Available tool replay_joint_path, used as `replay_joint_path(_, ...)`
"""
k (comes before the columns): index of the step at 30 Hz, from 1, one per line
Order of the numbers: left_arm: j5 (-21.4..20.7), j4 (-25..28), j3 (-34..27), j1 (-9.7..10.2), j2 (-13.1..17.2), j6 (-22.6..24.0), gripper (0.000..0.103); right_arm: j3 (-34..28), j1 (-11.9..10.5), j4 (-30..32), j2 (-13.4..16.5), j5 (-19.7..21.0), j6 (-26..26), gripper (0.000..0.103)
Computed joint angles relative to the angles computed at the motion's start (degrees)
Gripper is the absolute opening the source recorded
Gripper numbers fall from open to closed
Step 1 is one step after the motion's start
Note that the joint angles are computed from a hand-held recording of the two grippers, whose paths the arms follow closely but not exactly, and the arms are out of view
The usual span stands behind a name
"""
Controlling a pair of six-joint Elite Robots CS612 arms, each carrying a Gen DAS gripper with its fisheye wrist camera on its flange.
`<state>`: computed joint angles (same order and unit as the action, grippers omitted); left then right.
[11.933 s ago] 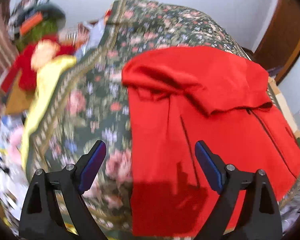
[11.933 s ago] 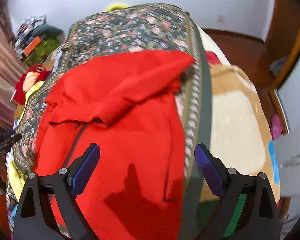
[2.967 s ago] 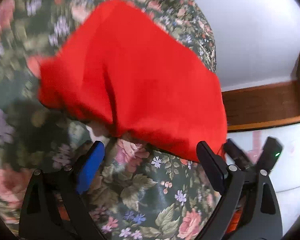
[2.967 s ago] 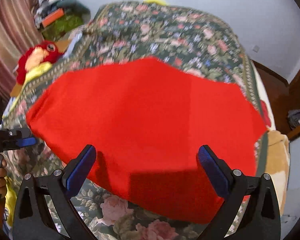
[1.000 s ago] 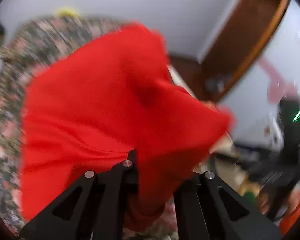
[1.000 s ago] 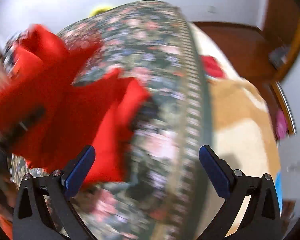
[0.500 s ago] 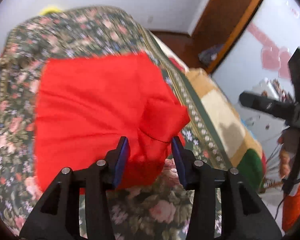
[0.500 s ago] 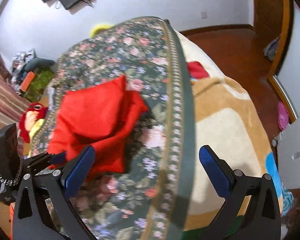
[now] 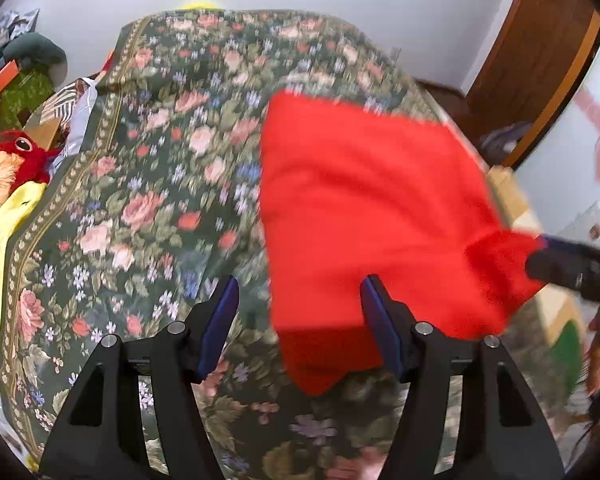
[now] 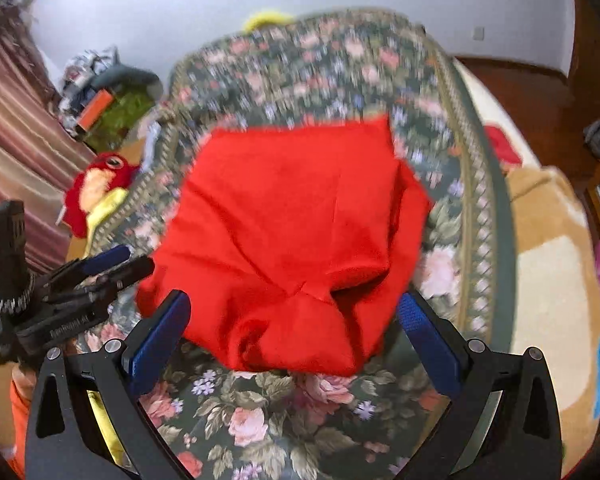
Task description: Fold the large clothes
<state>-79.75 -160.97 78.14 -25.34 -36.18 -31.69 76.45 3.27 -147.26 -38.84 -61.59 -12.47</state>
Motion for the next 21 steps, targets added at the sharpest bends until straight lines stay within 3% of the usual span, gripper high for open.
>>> replay_joint_path(3,6.8,-3.9,3.4,-1.35,-0.7,0.9,0.082,-1.8,0.3,3.1,1.7,-2.6,0.9,0.103)
replay_joint_path(6,10.8,-5.0,5.2,-2.01,-1.2,2.8,0.085,-2.2,0.0,4.8,2.7,-6.5,0.6,0.103)
replay_joint_path(9,9.6,-5.6,6.9,-1.62,-1.8,3.1,0.088,-1.7,-0.9,6.6,2.8,-7.7,-0.6,0.103)
replay_joint_path(13,10.8,-4.9,8.9,-1.46,-2.9,0.6,0.088,-0.8,-2.7,7.7,2.5,-4.8,-0.8,0.103)
replay_joint_path(15,11.8,-2.4,9.3,-1.43,-3.3,-0.5,0.088,0.2,-2.9,5.6,2.0,-5.3,0.4,0.103)
replay_joint_path(21,14.0,-2.0,10.7,-1.20,-4.5,-0.7,0.088,3.2,-2.5,-1.2,0.0,-7.2,-1.5,0.103)
